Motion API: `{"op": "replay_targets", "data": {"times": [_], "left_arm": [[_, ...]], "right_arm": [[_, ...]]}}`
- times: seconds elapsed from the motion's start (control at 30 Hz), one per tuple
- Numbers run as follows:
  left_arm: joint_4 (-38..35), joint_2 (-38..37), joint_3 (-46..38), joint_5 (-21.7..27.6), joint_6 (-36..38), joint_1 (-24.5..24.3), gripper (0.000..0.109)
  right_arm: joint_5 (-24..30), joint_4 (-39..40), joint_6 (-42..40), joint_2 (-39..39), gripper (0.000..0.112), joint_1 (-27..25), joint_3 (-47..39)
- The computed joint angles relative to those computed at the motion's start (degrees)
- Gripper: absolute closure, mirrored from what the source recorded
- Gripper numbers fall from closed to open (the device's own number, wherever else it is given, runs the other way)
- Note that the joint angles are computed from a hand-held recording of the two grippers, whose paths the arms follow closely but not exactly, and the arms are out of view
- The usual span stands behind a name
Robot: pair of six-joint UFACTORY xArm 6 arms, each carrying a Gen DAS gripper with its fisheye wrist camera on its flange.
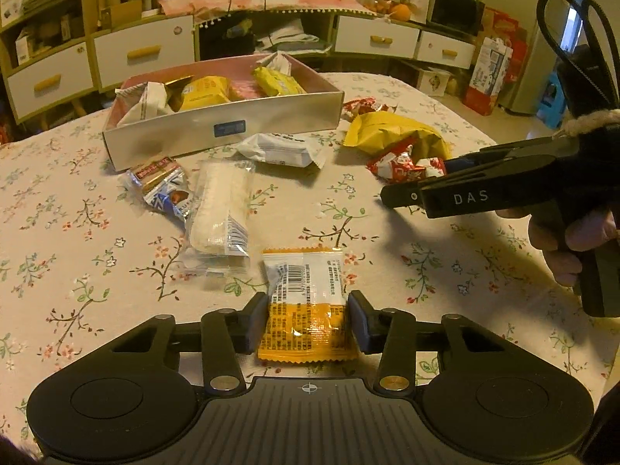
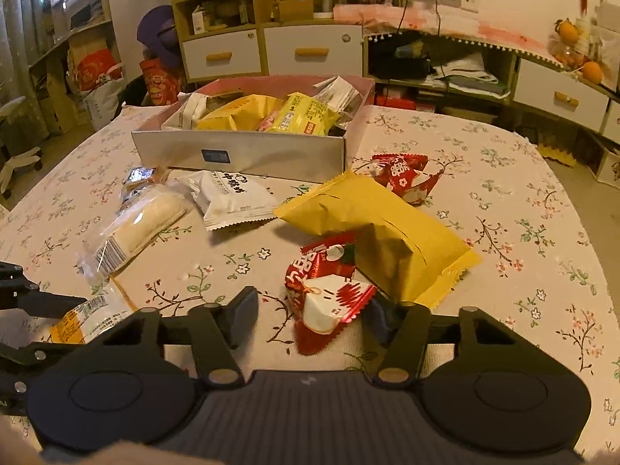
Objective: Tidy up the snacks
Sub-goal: 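Grasp the orange-and-white packet with the left gripper while the right gripper grasps a red candy packet, then carry the orange packet with the left gripper while the right gripper carries the red packet over the box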
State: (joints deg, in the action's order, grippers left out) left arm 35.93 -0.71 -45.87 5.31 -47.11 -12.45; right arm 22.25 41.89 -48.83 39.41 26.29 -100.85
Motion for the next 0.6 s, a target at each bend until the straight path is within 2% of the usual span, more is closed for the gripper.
{"op": "replay_targets", "data": {"times": [0.3, 0.6], "left_arm": [[-2.94, -0.09, -0.10, 0.81, 1.63, -0.40, 0.069], [-3.65, -0.17, -0.32, 1.49, 1.33, -0.64, 0.071]], "right_arm": [[-0.72, -2.36, 0.62, 0.09, 0.081, 0.28, -0.15], [-1.41, 0.31, -2.68, -0.42, 0.084, 0.61, 0.03]]}}
